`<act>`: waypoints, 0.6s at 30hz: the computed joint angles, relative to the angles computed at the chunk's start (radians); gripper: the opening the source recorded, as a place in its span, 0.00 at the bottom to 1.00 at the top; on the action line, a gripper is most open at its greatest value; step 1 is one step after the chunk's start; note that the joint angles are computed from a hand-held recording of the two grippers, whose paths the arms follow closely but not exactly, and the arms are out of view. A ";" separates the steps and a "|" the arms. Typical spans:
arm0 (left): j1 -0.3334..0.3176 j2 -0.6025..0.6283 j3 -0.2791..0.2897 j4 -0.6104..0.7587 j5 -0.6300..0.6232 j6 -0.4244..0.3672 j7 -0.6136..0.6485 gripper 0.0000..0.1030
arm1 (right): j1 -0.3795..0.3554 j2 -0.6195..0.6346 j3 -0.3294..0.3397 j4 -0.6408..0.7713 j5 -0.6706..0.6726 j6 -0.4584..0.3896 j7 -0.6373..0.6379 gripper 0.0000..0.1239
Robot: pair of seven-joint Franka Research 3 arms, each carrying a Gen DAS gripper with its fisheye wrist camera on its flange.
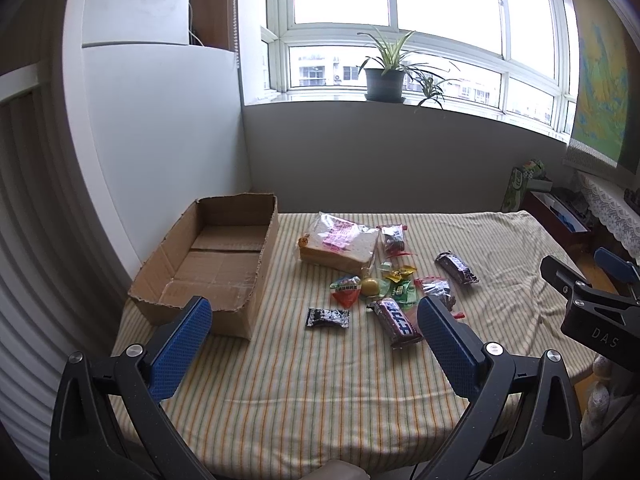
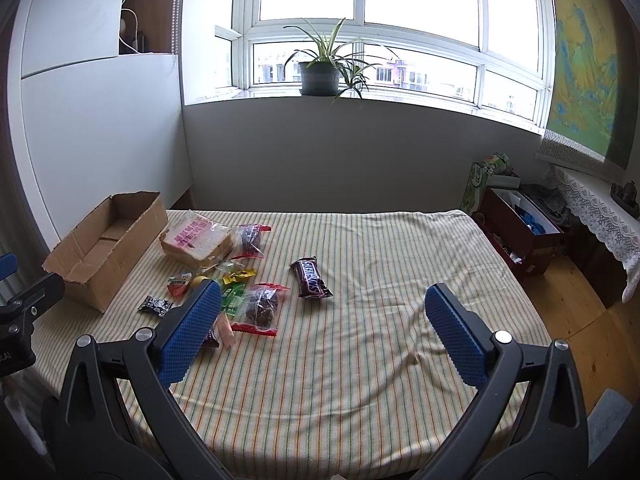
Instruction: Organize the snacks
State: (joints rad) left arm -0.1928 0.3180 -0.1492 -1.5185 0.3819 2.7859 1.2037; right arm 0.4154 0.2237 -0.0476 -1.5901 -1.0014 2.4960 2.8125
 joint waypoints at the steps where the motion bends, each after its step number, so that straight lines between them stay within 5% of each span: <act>1: 0.001 0.001 -0.001 0.001 -0.002 0.000 0.002 0.99 | 0.000 0.000 0.000 0.000 0.000 0.001 0.000 0.83; 18: 0.003 0.006 -0.010 0.006 -0.027 -0.002 0.027 0.99 | 0.001 0.003 -0.002 0.002 0.002 0.001 -0.002 0.83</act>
